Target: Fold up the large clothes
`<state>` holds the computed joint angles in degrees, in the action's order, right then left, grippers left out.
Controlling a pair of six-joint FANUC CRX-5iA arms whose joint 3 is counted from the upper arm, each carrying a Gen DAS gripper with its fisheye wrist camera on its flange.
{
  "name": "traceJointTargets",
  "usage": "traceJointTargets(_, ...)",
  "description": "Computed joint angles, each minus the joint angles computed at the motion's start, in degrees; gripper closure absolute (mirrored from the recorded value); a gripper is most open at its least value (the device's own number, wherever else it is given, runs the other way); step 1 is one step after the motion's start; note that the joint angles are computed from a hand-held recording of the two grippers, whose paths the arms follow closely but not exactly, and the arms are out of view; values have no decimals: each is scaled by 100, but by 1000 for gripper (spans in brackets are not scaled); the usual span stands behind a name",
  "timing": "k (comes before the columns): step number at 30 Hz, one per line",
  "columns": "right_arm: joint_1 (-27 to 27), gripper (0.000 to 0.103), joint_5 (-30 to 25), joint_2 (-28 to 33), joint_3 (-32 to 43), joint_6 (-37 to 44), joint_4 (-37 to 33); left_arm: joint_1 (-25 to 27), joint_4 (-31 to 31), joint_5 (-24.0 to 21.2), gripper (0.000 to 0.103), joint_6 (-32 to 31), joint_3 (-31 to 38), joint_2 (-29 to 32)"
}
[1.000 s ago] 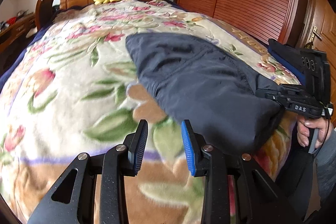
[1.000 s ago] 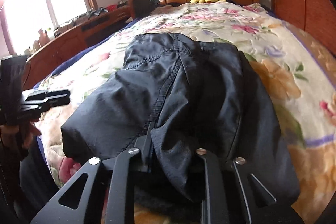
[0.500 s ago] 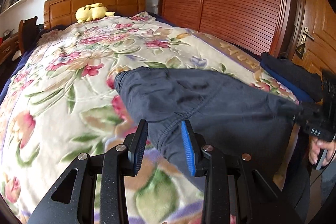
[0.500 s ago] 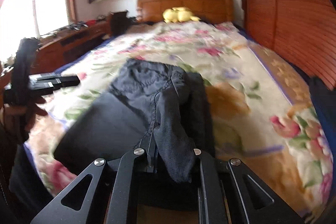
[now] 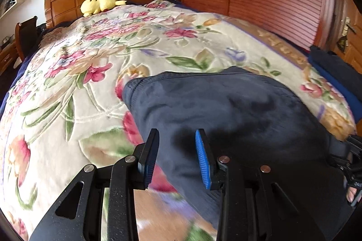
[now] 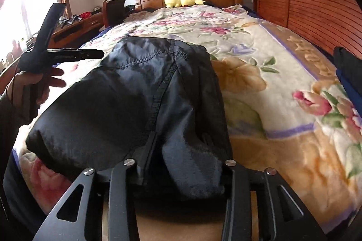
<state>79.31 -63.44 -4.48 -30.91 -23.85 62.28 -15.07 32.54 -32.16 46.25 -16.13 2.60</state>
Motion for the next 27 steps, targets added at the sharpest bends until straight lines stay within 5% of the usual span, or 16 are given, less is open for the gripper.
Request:
traceJointTargets(9, -179, 56, 221, 114, -385, -738, 630, -30, -342, 19, 69, 420, 525, 580)
traceJointTargets(18, -227, 55, 351, 34, -463, -858, 695, -47, -1136, 475, 25, 1091, 768, 800)
traceJointTargets(27, -252, 54, 372, 40, -447, -827, 672, -20, -172, 717, 16, 366, 563, 1003)
